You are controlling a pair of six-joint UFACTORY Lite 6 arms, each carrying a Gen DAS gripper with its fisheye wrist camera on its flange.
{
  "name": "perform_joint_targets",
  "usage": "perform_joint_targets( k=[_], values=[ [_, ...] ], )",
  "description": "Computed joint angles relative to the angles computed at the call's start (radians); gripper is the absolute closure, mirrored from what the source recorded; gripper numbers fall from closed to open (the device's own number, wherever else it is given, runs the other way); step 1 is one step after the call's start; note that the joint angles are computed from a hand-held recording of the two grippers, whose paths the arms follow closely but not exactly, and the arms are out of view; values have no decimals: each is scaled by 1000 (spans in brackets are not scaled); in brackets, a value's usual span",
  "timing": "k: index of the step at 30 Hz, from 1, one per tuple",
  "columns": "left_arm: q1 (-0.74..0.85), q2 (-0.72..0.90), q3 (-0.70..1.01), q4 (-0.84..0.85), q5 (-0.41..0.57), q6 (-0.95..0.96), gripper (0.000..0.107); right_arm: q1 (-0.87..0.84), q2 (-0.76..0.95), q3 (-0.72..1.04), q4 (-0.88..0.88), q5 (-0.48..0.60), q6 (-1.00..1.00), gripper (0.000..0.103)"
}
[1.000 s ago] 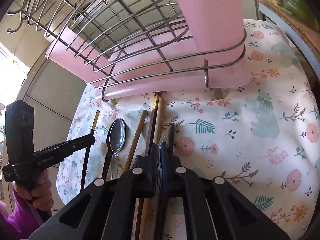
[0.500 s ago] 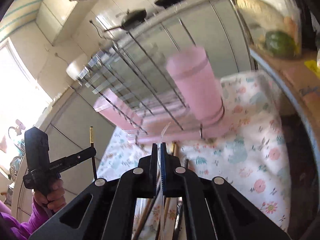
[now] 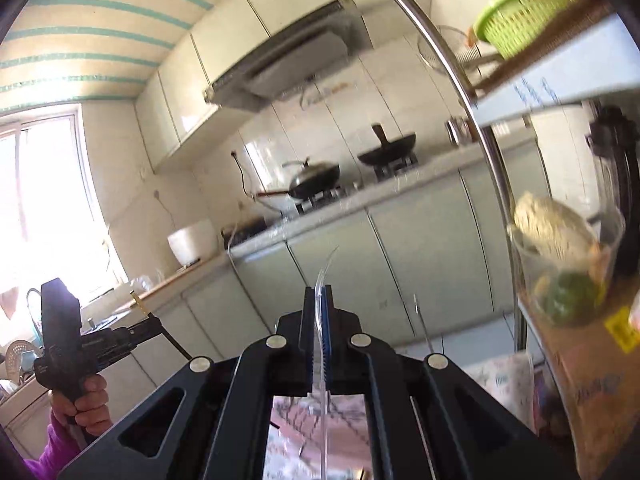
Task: Organize utensils
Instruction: 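Lift both utensils and drop them into the pink cup with both tools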
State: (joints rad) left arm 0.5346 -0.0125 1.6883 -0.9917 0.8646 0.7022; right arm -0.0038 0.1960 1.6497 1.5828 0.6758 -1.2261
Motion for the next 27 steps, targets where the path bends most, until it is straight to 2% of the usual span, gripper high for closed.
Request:
perform_joint_targets(
  k=[4,9,16,21,27],
  values=[
    [-53,75,173,127,-50,-87,102,12,135,208,18,-50,12,100],
    [-110,125,213,246,-119,-130,102,17,258,304,133,-90,-86,100],
    [-174,202,150,348,-167,-141,102,37,364,296,382,-130,-387,100],
    [-171,278,143,354,-152,-140,102,33,437,320,384,-141,-378,100],
    [-160,332,115,316,-149,-112,102,26,413,212,370,-128,-393,100]
  ],
)
